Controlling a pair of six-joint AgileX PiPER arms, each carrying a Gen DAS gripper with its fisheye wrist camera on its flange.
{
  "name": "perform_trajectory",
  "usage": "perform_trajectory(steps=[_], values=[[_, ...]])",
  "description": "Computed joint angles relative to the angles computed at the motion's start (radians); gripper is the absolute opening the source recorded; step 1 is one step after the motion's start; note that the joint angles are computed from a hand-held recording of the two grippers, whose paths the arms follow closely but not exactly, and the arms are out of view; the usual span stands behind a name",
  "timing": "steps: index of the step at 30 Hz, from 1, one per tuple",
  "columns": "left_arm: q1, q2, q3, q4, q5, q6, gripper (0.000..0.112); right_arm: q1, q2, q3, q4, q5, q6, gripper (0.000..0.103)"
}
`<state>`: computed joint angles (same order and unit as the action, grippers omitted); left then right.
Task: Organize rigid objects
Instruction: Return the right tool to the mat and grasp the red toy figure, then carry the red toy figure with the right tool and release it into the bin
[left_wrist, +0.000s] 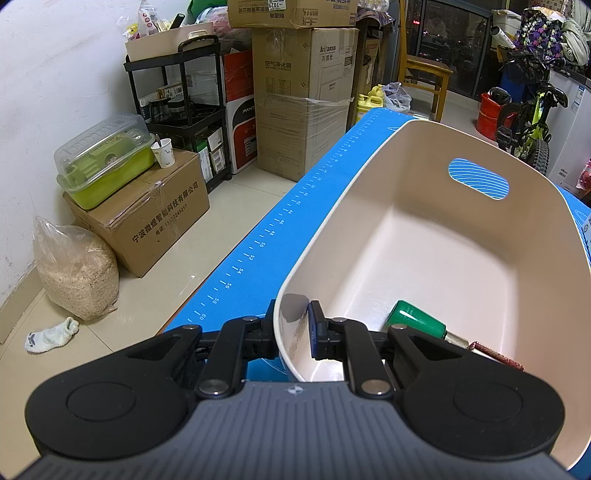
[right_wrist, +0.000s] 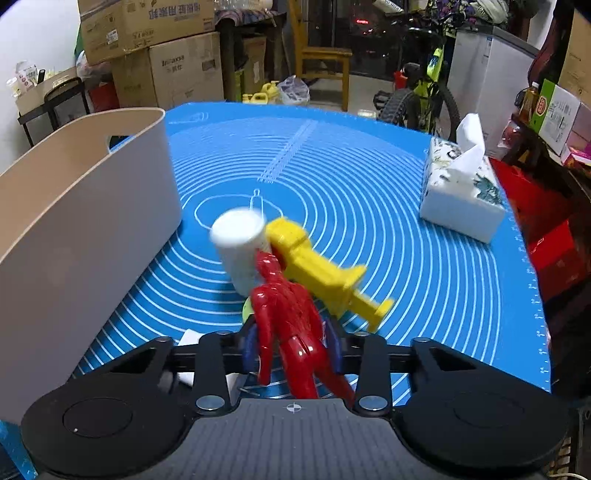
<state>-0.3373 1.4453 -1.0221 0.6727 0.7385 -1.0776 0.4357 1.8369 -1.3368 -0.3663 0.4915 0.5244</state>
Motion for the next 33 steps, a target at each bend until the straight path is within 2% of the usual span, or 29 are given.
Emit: perform_trajectory(steps=[8,19,27,33], values=[[-0.001,0.000,0.000,0.000,0.000,-0.001,0.017,0.000,-0.044,0.021,-0.094,-0.005,0.104,0.034],[0.001,0.002,-0.009,-0.017,0.008,0.011,0.017,0.004,-0.104,0.053,-0.194,-0.026,0.246,0.033],[0.000,0.001,-0.007,-0.016,0.009,0.008,0.017,0.024,-0.137,0.075,-0.320,-0.038,0.374,0.032],[0.000,0.001,-0.008,-0.016,0.009,0.008,0.017,0.044,-0.185,0.101,-0.463,-0.056,0.530,0.032]])
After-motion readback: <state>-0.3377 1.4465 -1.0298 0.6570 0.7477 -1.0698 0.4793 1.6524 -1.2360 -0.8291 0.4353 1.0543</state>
